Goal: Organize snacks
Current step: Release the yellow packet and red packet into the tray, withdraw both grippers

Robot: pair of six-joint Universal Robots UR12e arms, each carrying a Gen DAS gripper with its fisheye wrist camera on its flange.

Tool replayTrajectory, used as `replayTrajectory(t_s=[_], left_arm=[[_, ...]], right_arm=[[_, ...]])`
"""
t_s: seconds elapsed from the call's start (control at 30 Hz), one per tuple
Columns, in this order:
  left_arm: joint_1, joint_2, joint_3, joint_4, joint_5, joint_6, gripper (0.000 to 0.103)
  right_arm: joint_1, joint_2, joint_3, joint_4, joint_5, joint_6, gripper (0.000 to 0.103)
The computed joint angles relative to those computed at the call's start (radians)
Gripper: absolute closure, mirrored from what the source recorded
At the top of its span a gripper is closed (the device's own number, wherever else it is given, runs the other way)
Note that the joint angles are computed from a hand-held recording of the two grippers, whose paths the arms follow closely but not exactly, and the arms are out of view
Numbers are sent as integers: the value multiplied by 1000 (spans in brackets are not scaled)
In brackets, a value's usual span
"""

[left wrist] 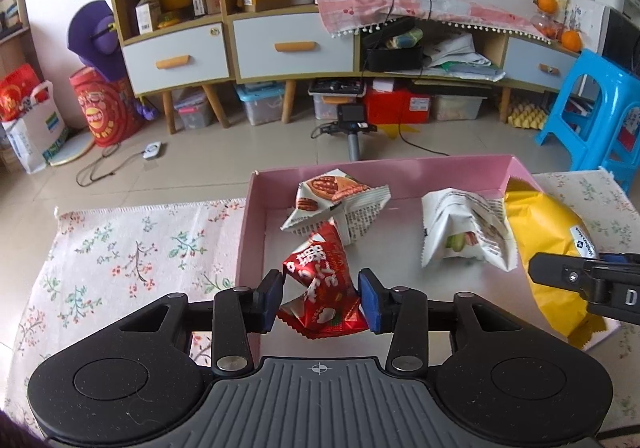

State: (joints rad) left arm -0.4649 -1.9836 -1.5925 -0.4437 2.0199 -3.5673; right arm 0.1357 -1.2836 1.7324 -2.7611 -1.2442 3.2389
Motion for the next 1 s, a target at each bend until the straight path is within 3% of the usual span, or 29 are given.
replayTrajectory(t_s=[0.13,0.2,0.3,0.57,1.0], left_arm=[[0,-5,1,12,10,-11,55],[-2,-6,0,20,19,-9,34],[-9,-7,-1,28,51,2,24],[-12,15,-14,9,32,-11,15],[-24,100,-85,-15,-4,-69,8]], right_arm=[[-3,-1,13,-60,21,18,54],[-2,-3,16,-81,27,20,47],[2,-5,17,-88,25,-1,39],[6,-25,24,-92,9,-16,24],[4,-90,51,-63,-35,-14,12]])
